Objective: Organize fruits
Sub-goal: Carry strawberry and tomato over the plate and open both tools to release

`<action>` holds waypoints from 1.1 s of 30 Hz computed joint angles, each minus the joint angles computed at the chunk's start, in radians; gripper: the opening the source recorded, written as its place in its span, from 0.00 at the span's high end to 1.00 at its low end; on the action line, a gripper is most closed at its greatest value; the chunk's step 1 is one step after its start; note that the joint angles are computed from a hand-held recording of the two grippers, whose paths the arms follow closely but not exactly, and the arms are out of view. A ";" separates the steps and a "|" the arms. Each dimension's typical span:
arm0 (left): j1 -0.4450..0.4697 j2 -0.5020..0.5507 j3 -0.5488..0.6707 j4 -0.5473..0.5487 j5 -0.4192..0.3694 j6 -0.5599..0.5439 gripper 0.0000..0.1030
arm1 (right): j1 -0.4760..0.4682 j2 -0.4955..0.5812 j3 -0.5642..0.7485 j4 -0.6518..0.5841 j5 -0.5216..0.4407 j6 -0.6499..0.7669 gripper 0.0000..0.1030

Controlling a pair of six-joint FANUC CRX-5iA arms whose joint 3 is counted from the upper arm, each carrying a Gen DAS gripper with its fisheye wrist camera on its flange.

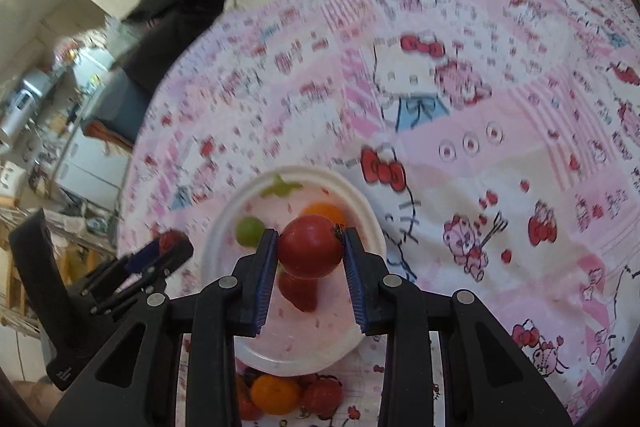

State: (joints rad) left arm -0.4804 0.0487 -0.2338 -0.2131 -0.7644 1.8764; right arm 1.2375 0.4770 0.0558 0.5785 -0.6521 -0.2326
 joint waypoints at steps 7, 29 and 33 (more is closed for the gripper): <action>0.006 0.049 0.008 0.016 0.010 -0.012 0.76 | -0.005 0.056 0.105 -0.191 -0.074 0.184 0.67; 0.006 0.081 0.000 0.029 0.018 -0.038 0.75 | -0.007 0.093 0.169 -0.270 -0.149 0.247 0.64; 0.006 0.086 -0.003 0.043 0.023 -0.064 0.73 | -0.006 0.088 0.159 -0.255 -0.136 0.235 0.64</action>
